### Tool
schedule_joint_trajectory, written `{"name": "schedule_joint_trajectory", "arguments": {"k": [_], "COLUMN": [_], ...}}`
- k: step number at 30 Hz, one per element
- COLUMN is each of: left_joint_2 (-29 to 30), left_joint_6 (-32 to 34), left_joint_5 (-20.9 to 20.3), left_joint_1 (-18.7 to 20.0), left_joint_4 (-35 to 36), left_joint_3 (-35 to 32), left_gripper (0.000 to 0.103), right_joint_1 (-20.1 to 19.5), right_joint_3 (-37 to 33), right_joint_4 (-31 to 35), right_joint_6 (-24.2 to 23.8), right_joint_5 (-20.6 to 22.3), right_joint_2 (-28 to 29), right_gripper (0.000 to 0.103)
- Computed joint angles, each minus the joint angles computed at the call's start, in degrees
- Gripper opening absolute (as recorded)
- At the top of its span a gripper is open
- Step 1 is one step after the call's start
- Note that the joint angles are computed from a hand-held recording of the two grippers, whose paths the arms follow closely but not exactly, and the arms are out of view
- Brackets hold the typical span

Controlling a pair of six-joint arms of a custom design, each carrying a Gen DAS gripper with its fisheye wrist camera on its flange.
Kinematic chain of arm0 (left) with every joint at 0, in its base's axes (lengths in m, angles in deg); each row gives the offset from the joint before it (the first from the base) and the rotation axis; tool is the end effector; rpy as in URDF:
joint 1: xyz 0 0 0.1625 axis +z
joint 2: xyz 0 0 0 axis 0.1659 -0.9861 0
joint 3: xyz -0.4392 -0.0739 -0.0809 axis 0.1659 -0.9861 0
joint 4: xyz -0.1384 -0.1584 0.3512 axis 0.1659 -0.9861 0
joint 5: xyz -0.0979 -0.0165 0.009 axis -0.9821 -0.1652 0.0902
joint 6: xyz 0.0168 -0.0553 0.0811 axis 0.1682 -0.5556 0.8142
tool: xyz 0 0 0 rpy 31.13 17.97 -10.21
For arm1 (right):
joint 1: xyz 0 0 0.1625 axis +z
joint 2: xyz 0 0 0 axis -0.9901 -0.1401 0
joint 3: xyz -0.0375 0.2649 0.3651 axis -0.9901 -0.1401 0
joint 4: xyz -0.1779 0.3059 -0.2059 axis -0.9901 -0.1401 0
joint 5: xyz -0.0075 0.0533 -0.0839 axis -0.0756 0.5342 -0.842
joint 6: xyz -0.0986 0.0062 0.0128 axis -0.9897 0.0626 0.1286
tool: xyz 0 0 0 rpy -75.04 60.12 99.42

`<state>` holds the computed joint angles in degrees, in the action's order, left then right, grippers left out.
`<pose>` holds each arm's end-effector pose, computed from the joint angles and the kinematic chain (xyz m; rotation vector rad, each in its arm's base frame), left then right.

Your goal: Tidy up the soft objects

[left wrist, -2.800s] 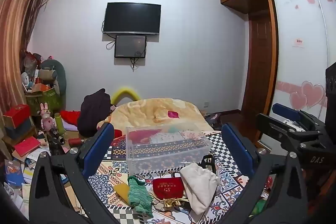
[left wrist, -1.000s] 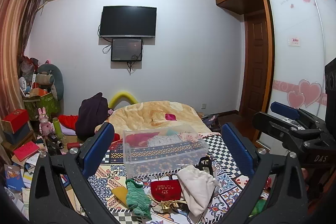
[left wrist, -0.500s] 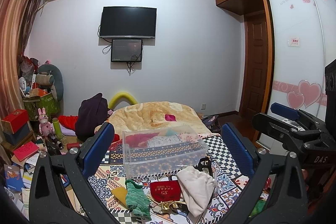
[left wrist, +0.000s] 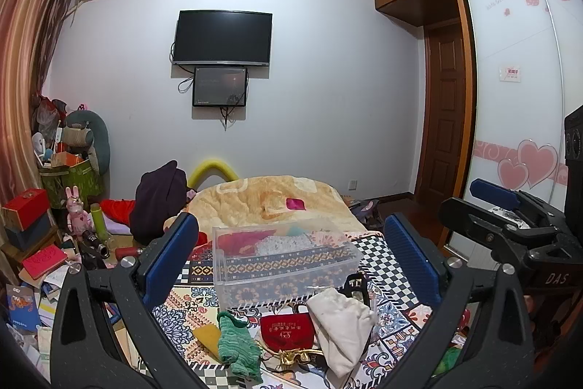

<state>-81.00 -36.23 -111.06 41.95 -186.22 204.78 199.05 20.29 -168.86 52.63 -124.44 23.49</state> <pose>-0.1421 -0.4817 0.3198 0.8864 2.0820 -1.5277 0.3648 -0.4975 0.0722 0.9378 -2.1226 1.5156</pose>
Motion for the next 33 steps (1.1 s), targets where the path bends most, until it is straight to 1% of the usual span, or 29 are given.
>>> {"name": "schedule_joint_trajectory", "arguments": {"k": [5, 9, 14, 17, 19, 21, 23, 25, 27, 29, 31, 33], "left_joint_2": [0.23, 0.62, 0.95, 1.29, 1.86, 2.53, 2.91, 3.58, 4.00, 4.37, 5.32, 6.07], "left_joint_6": [-0.30, -1.19, -3.71, -6.20, -7.00, -7.55, -8.57, -9.13, -9.31, -9.69, -10.16, -9.89], "left_joint_5": [-0.36, -1.11, -1.53, -2.36, -2.27, -1.26, -0.75, -0.60, -0.36, -0.08, 1.35, 2.23], "left_joint_1": [0.70, 2.03, 4.78, 7.15, 8.73, 9.82, 10.87, 12.11, 13.21, 14.11, 14.65, 15.40], "left_joint_4": [1.34, 3.04, 6.74, 9.77, 11.38, 13.47, 15.77, 16.93, 17.88, 18.68, 18.74, 18.24], "left_joint_3": [-0.61, -0.91, -1.41, -1.90, -2.11, -2.48, -2.90, -3.18, -3.30, -3.42, -3.51, -3.52], "left_gripper": [0.103, 0.103, 0.103, 0.103, 0.100, 0.087, 0.085, 0.083, 0.077, 0.074, 0.073, 0.071], "right_joint_1": [0.24, -0.23, -1.60, -2.74, -3.26, -3.92, -4.50, -5.15, -5.54, -5.83, -6.18, -6.53], "right_joint_3": [-0.28, -0.43, -0.49, 0.12, 0.20, 0.49, 0.70, 0.86, 0.88, 0.84, 0.81, 0.54], "right_joint_4": [1.87, 2.29, 5.67, 6.82, 8.45, 10.12, 11.85, 14.04, 15.96, 18.38, 20.05, 21.75], "right_joint_6": [0.84, 0.79, 2.65, 3.33, 3.76, 4.21, 4.81, 5.64, 6.18, 6.66, 6.98, 7.28], "right_joint_5": [-0.67, -1.73, -3.22, -3.72, -4.43, -4.72, -4.65, -4.26, -4.12, -3.76, -3.20, -2.66], "right_joint_2": [-0.33, 0.04, 0.21, 0.45, 0.60, 0.79, 0.82, 0.90, 1.01, 0.97, 1.11, 1.23], "right_gripper": [0.103, 0.103, 0.103, 0.103, 0.103, 0.103, 0.103, 0.101, 0.093, 0.087, 0.083, 0.078]}}
